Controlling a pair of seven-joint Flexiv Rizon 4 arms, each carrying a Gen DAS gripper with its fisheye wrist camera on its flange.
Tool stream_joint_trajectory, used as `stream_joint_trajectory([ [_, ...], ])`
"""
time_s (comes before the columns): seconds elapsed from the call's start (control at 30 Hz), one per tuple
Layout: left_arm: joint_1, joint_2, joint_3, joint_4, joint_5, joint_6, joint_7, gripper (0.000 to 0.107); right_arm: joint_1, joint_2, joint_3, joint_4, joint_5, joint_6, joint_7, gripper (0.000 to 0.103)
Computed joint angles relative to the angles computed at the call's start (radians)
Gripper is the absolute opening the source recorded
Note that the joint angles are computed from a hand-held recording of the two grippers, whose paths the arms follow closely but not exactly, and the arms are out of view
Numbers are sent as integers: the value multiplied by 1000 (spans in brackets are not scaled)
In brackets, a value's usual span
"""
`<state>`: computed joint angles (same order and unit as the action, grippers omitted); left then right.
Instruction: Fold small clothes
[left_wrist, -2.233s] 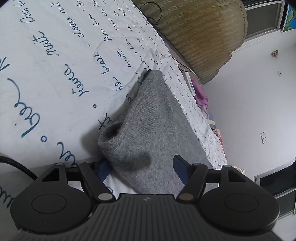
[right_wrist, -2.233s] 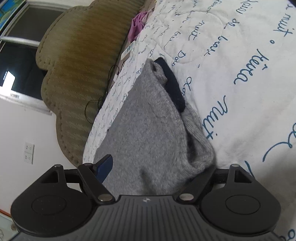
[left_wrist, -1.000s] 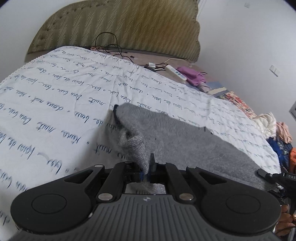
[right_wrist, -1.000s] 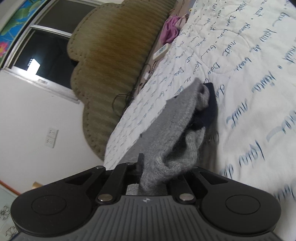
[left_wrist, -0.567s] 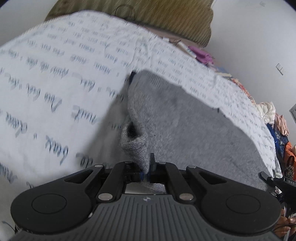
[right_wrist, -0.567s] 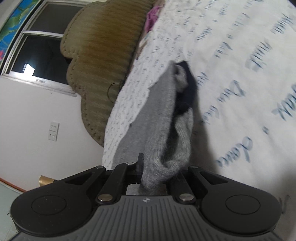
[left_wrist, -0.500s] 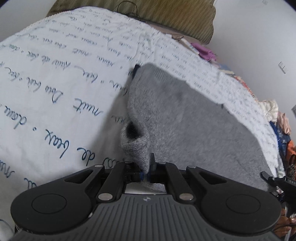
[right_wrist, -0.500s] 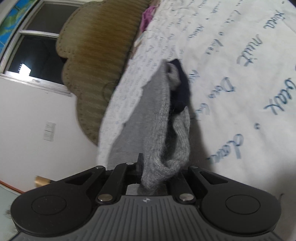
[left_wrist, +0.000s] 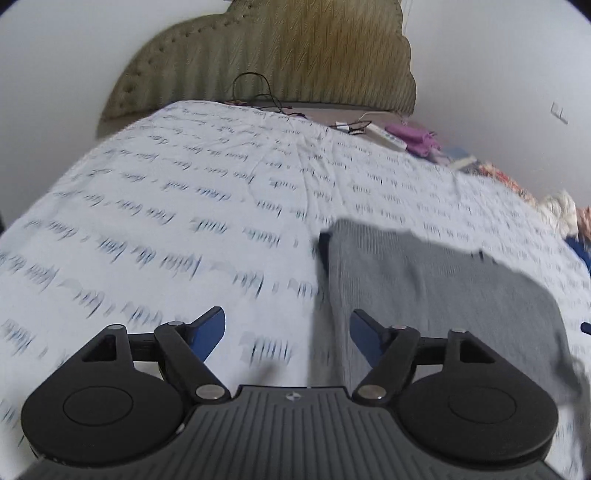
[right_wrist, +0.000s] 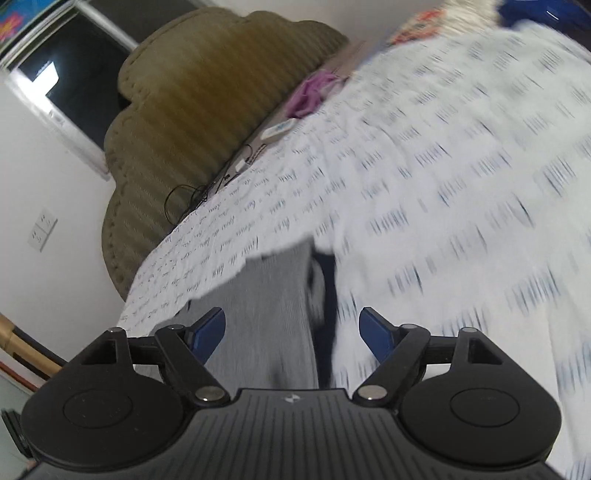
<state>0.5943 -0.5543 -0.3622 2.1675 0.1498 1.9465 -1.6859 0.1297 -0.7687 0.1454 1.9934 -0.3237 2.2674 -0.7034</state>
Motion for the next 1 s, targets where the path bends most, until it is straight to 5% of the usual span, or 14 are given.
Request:
stream_joint_trajectory([
  [0.13,-23,-146,-53,-188,-74,-109,27,73,-126,-114,98,-231,-254,-189,121,80],
  [0.27,-185,-238,54,-357,-176,-219,99,74,-215,-228,249,-407,-423,-408,145,80],
  [0.43,-178,-286,-6,-424,-198,-254,225,73,-222,-291,322,-477,-405,-472,71,80],
  [0.47,-188,-289,-3,-438,-211,-276,244,69,-216,-296,321,-479,-392,-450,53,67],
  [0.5,-187,-290,-9,-449,-219,-300,268,45,-218,-303,332,-481,-380,-436,19,21],
  [0.53,-188,-292,-11,-462,-228,-330,294,20,-238,-323,360,-499,-434,-459,36,8],
  [0.67,-291,-272,110,-476,-273,-296,293,14,-131,-255,222,-474,-313,-415,-36,9],
  [0.77,-313,-266,130,-434,-281,-184,304,14,-60,-229,121,-434,-177,-248,-64,9],
  [0.87,-408,-298,238,-470,-331,-215,308,15,-126,-272,193,-466,-246,-353,0,9],
  [1.0,-386,-267,207,-412,-347,-154,283,36,-111,-265,188,-436,-163,-310,33,20],
])
